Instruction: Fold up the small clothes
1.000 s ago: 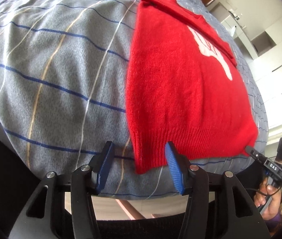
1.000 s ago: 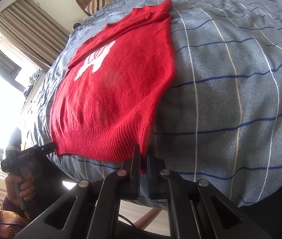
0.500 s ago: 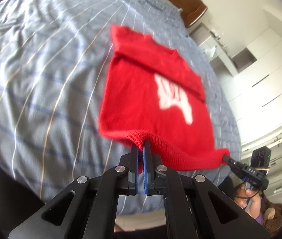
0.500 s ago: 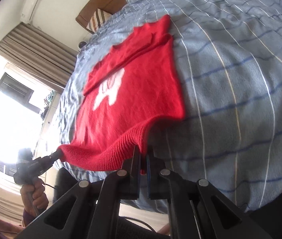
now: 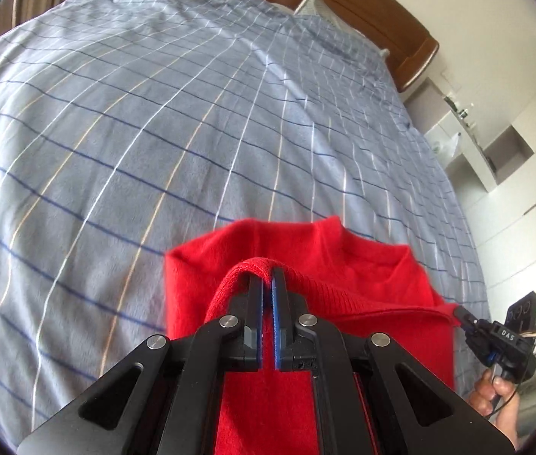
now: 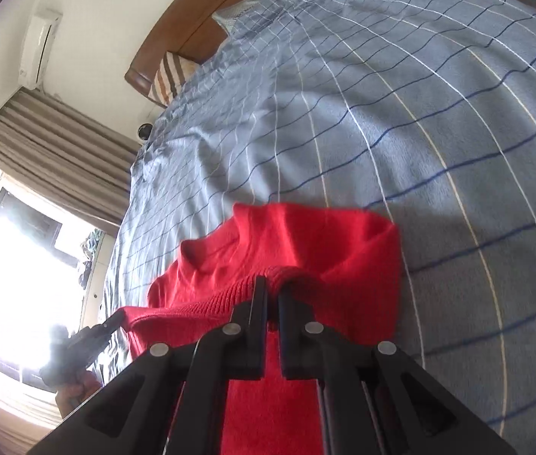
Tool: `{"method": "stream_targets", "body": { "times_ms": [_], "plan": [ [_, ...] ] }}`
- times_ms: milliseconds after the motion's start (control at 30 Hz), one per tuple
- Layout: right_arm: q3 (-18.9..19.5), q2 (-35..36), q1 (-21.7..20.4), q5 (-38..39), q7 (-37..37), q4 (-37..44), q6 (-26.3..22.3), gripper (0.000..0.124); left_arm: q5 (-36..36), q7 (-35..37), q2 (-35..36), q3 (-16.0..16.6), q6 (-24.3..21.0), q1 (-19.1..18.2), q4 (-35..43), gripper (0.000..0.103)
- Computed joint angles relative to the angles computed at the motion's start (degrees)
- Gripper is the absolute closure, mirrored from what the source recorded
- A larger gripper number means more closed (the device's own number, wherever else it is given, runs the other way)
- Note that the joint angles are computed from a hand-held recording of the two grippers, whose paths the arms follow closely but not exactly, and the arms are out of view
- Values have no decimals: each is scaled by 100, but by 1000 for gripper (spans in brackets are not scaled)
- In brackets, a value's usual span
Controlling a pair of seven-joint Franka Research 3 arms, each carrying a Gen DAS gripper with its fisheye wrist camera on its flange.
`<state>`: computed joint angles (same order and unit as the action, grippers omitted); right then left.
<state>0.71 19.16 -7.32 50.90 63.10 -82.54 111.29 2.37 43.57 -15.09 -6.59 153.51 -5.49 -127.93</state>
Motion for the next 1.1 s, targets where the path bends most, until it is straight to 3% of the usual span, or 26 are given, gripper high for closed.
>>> {"method": "stream_targets", "body": {
  "times_ms": [100, 133, 167, 200, 233, 333, 433, 567, 733, 867, 967, 1100],
  "plan": [
    [104, 443, 111, 65, 127, 433, 440, 114, 280, -165, 412, -44, -30, 162, 337, 93],
    [143, 498, 147, 65, 104, 471, 637, 112, 436, -425, 473, -86, -122, 254, 408, 77],
    [166, 543, 166, 39, 167, 505, 739, 95, 560, -684, 490, -106, -260, 331, 444, 43],
    [204, 588, 142, 81, 227, 545, 758, 81, 686, -928, 429, -119, -276, 394, 380, 30],
    [243, 575, 106, 149, 227, 515, 789, 81, 903, -1212, 306, -153, -219, 473, 249, 19],
    [264, 298, 37, 186, -78, 196, 849, 81, 897, -1182, -64, -56, -84, 412, -132, 17],
    [151, -263, 79, -70, -656, -446, 881, 81, 1026, -1073, -595, -134, -270, 343, -534, 16],
    [-126, -1440, 187, -186, -1563, -1881, 1153, 64, 1214, -896, -1332, -327, -646, 100, -1028, 12],
    [-534, -3010, 421, -491, -2606, -3643, 1567, 56, 1380, -781, -2108, -775, -1412, -399, -1339, 10],
    [-725, -4189, 582, -822, -3021, -4918, 2156, 45, 1633, -1168, -2502, -1230, -1706, -674, -1468, 3],
    [-747, -4896, 680, -1020, -3159, -5774, 2819, 37, 1819, -1580, -2414, -1474, -1757, -793, -1530, 2],
    [-648, -5215, 763, -1491, -2959, -6452, 3443, 36, 2244, -2302, -2086, -1688, -1640, -750, -1707, 2]
  ]
}}
